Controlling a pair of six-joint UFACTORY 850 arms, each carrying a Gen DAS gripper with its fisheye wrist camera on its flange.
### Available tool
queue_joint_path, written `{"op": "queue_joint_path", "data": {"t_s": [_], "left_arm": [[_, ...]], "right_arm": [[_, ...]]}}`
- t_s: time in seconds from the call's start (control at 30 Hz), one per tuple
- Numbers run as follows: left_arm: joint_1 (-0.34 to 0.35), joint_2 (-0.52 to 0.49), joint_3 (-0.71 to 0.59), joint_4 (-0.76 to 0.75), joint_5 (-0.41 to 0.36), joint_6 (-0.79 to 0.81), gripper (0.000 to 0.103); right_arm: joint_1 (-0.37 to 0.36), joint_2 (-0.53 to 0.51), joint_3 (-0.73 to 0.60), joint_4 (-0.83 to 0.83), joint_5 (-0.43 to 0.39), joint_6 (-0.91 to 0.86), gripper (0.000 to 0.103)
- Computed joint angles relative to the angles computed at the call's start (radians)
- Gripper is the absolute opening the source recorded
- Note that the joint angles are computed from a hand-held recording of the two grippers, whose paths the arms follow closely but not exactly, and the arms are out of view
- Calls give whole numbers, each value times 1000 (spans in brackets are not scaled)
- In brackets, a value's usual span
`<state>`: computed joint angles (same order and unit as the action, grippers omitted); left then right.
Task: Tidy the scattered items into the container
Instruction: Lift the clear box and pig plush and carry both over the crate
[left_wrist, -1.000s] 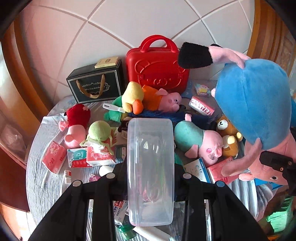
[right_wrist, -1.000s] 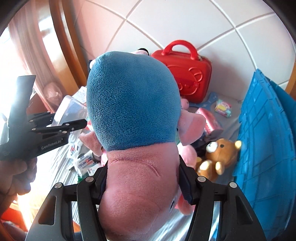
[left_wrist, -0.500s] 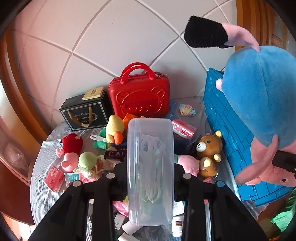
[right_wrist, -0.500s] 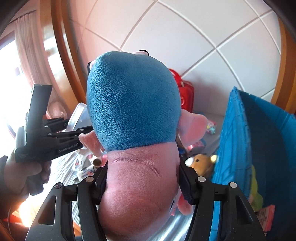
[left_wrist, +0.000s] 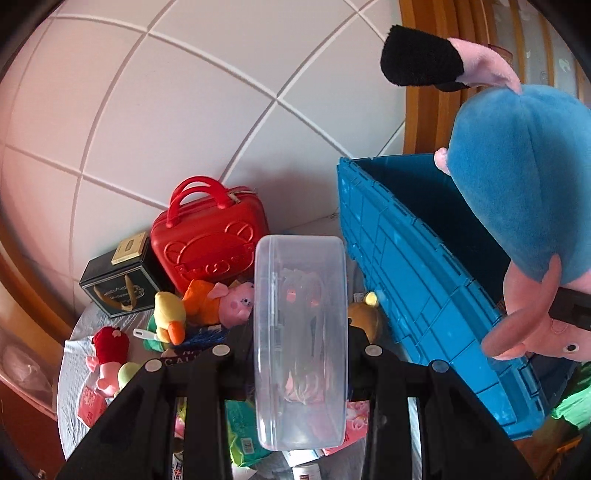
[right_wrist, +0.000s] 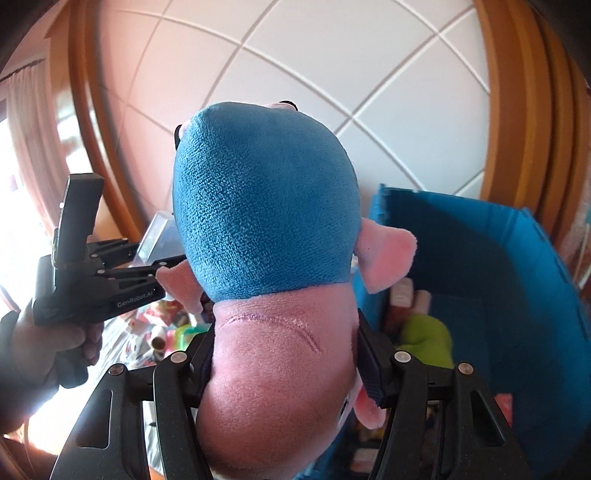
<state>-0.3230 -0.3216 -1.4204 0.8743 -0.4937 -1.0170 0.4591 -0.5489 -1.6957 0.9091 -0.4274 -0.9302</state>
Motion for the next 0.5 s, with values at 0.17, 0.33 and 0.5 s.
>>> {"op": "queue_joint_path", "data": {"t_s": [0.17,0.33,0.5], "left_arm": [[-43,-82,-120,-66,-4,117,32],[-84,-168,-248,-147,-18,243,32],[-117,-245,-370,-229,-38,363,32]], "right_arm": [[-52,31,45,31,34,9,61],[-101,55,80,15,66,49,61],[-143,66,100,-27,86,107,61]]}}
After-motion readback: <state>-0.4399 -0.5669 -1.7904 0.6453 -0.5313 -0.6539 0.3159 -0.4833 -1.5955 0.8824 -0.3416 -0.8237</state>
